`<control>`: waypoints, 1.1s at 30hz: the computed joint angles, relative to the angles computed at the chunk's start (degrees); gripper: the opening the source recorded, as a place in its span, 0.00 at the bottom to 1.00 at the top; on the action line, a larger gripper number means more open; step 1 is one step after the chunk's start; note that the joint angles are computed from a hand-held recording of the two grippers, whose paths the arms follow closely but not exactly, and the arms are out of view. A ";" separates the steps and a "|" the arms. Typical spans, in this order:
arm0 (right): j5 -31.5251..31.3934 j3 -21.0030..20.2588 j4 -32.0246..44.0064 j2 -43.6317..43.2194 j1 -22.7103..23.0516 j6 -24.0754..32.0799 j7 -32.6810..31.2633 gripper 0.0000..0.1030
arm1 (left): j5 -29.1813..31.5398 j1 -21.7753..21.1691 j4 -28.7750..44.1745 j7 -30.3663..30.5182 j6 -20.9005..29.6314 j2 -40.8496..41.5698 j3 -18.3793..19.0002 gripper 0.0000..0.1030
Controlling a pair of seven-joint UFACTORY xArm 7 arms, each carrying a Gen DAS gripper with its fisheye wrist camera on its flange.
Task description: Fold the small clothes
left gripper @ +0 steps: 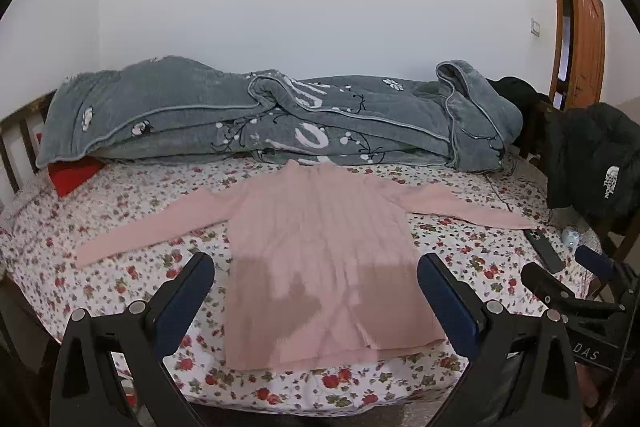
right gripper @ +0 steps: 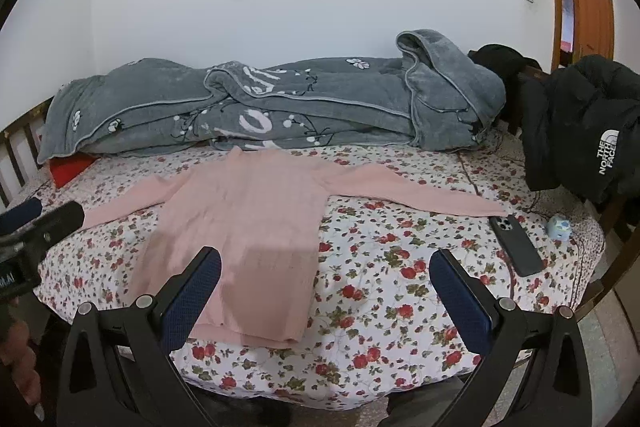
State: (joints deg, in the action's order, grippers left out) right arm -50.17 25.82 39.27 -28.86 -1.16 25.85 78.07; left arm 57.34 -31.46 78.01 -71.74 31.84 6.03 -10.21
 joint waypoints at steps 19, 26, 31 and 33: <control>0.72 -0.69 0.85 0.23 2.01 2.69 -0.04 1.00 | -0.72 2.45 -2.35 -0.71 -4.49 -1.95 -0.81 0.99; 0.43 -0.39 1.80 0.36 1.84 3.27 -0.49 1.00 | -1.06 2.20 -2.05 -0.33 -4.90 -1.32 -0.19 0.99; -0.82 -0.15 2.23 0.67 1.52 2.91 0.40 1.00 | -0.63 2.14 -1.90 -0.48 -5.07 -1.04 0.14 0.99; -1.32 -0.13 2.26 0.86 1.42 2.77 0.81 1.00 | -0.93 2.11 -1.87 -0.16 -4.97 -1.04 0.17 0.99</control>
